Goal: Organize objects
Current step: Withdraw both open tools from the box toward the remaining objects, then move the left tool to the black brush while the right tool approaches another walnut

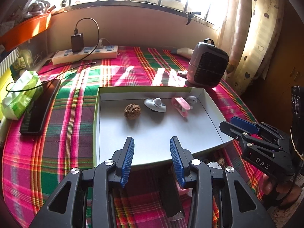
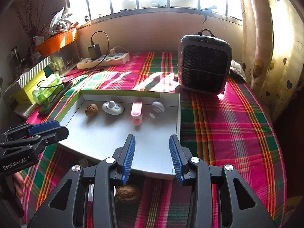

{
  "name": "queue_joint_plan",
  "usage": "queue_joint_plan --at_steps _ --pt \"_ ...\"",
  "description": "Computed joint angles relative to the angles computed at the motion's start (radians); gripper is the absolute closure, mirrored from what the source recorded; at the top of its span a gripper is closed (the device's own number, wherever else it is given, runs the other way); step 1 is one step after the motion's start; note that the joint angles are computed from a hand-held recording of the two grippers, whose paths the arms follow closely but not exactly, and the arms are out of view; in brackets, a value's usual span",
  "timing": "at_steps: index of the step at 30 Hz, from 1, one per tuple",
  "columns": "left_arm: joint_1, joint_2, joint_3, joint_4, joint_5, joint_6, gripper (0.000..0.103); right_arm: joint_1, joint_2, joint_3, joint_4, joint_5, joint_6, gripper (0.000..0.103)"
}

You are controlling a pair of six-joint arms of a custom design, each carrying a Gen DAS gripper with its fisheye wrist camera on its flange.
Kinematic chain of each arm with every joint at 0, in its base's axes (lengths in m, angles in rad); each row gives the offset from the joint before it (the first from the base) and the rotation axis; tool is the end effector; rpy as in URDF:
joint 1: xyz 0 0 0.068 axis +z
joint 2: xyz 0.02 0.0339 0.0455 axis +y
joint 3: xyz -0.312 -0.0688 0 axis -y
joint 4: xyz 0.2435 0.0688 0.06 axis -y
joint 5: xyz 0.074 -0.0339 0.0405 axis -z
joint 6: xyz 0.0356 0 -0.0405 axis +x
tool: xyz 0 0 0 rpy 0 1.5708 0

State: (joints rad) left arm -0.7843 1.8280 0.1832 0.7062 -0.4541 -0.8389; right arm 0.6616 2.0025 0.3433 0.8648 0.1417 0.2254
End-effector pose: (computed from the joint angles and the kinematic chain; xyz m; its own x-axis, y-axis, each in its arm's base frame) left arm 0.1553 -0.1329 0.0825 -0.7173 -0.2286 -0.6581 -0.1233 0.9714 -0.2031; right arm 0.2125 0.1591 0.0711 -0.6672 -0.2391 -0.7055 -0.3909 0.9186 0.0584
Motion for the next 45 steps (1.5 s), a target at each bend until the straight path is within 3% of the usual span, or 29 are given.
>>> queue_joint_plan --at_steps 7,16,28,45 --pt "-0.110 0.039 -0.058 0.046 -0.053 -0.125 0.066 0.037 0.001 -0.089 0.105 0.034 0.022 0.064" --pt "-0.217 0.139 -0.108 0.213 -0.035 -0.196 0.065 0.051 0.065 -0.174 0.247 0.024 0.052 0.060" --pt "-0.237 0.214 -0.053 0.173 0.005 -0.231 0.065 0.041 0.139 -0.204 0.334 0.003 0.067 0.060" --pt "-0.190 0.249 -0.035 0.142 -0.008 -0.209 0.065 0.035 0.175 -0.195 0.344 -0.033 0.054 0.060"
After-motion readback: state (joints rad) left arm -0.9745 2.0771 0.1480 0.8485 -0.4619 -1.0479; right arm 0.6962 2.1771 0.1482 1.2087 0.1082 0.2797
